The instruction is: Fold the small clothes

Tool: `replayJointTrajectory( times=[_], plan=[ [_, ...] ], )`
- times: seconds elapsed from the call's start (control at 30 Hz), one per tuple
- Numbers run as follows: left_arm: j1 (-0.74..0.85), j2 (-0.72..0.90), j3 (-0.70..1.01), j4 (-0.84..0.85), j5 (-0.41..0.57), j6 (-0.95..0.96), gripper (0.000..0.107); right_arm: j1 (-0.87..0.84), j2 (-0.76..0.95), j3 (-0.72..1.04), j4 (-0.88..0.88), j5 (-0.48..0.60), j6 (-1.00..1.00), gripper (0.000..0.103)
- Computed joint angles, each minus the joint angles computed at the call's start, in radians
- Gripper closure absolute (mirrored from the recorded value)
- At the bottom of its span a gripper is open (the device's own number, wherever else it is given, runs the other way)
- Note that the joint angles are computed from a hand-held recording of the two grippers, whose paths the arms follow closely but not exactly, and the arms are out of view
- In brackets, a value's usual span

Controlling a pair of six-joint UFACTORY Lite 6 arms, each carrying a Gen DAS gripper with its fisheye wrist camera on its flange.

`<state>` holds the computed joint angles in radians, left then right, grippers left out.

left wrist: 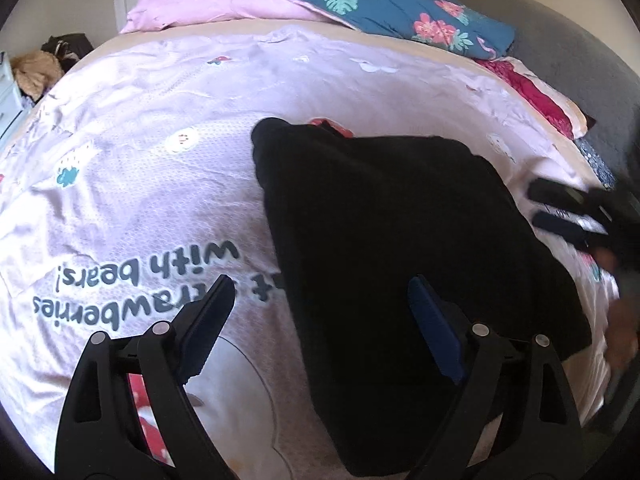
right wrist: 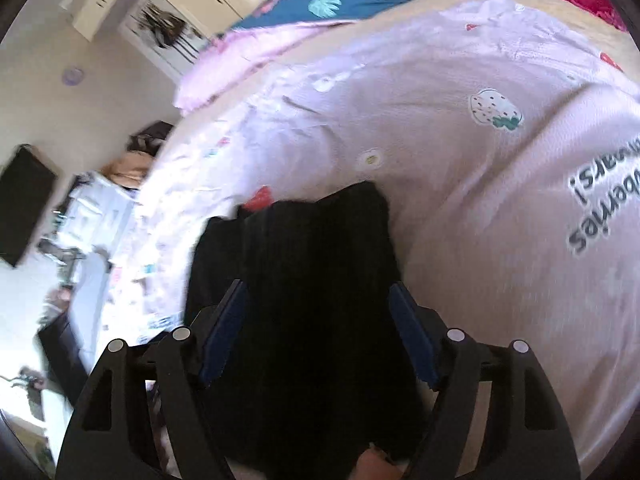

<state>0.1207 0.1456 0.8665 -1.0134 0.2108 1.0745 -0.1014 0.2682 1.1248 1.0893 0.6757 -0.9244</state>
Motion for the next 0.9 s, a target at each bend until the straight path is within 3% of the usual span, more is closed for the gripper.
replayJointTrajectory(
  times=[0.13,0.27,0.33,0.37,0.47,0.63,0.73,0.83,0.9],
  plan=[
    [-0.027,-0.021,-0.035,-0.065,-0.048,0.079,0.026,0.065,0.121,0.138,-0.135,-0.050,0.143,0.035],
    [-0.039,-0.028,-0.040,-0.092,-0.051,0.103,0.026,0.146,0.105,0.155,-0.290,-0.115,0.239,0.052],
    [-0.041,-0.025,-0.038,-0.108,-0.049,0.113,0.026,0.177,0.121,0.167,-0.329,-0.132,0.252,0.086],
    [-0.039,-0.025,-0.038,-0.109,-0.046,0.112,0.026,0.196,0.110,0.153,-0.336,-0.161,0.245,0.091],
    [-0.019,-0.056,-0.057,-0.141,-0.009,0.147,0.026,0.215,0.020,0.087,-0.239,-0.194,0.075,0.093],
    [-0.001,-0.105,-0.076,-0.148,0.036,0.141,0.026,0.156,-0.065,0.094,-0.044,-0.104,-0.174,0.093],
    [-0.013,-0.084,-0.063,-0.115,0.053,0.104,0.026,0.093,0.054,0.180,-0.075,-0.047,-0.135,0.093],
    [-0.060,-0.058,-0.074,-0.084,0.010,0.080,0.025,0.061,0.145,0.191,-0.099,-0.061,-0.126,0.093],
    [-0.061,-0.052,-0.086,-0.150,0.009,0.143,0.025,0.030,0.189,0.167,-0.048,-0.067,-0.181,0.092]
  ],
)
